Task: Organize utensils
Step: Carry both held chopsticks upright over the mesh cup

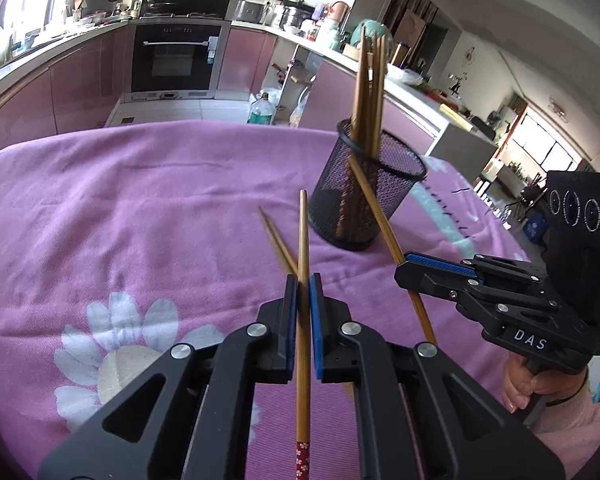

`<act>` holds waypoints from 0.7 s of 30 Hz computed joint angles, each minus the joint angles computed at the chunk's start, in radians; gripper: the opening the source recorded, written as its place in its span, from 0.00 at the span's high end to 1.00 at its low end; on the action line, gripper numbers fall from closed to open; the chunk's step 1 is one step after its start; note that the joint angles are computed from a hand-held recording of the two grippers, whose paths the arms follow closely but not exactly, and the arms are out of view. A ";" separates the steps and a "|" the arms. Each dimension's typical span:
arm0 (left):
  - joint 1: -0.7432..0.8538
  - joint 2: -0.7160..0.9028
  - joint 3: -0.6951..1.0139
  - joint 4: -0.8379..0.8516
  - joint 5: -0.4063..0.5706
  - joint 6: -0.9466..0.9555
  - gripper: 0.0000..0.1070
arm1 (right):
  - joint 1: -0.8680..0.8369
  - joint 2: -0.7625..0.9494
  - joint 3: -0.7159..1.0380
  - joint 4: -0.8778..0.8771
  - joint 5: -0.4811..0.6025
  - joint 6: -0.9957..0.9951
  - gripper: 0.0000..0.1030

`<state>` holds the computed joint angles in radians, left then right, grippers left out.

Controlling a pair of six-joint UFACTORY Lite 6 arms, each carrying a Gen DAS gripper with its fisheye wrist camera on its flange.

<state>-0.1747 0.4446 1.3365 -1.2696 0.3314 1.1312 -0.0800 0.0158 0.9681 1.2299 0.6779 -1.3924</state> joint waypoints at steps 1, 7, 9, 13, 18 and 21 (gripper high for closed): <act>0.002 -0.009 -0.003 -0.011 0.009 0.009 0.93 | -0.007 -0.006 0.000 0.006 0.007 -0.005 0.95; 0.020 -0.052 -0.022 -0.070 0.067 0.061 0.93 | -0.048 -0.026 0.009 0.028 0.047 -0.018 0.95; 0.024 -0.069 -0.027 -0.084 0.080 0.076 0.93 | -0.066 -0.032 0.016 0.039 0.063 -0.024 0.95; 0.029 -0.104 -0.028 -0.107 0.102 0.091 0.93 | -0.097 -0.045 0.028 0.057 0.092 -0.025 0.95; 0.046 -0.143 -0.028 -0.140 0.148 0.112 0.93 | -0.124 -0.062 0.035 0.083 0.116 -0.035 0.95; 0.052 -0.161 -0.028 -0.157 0.157 0.124 0.94 | -0.133 -0.065 0.041 0.095 0.121 -0.042 0.95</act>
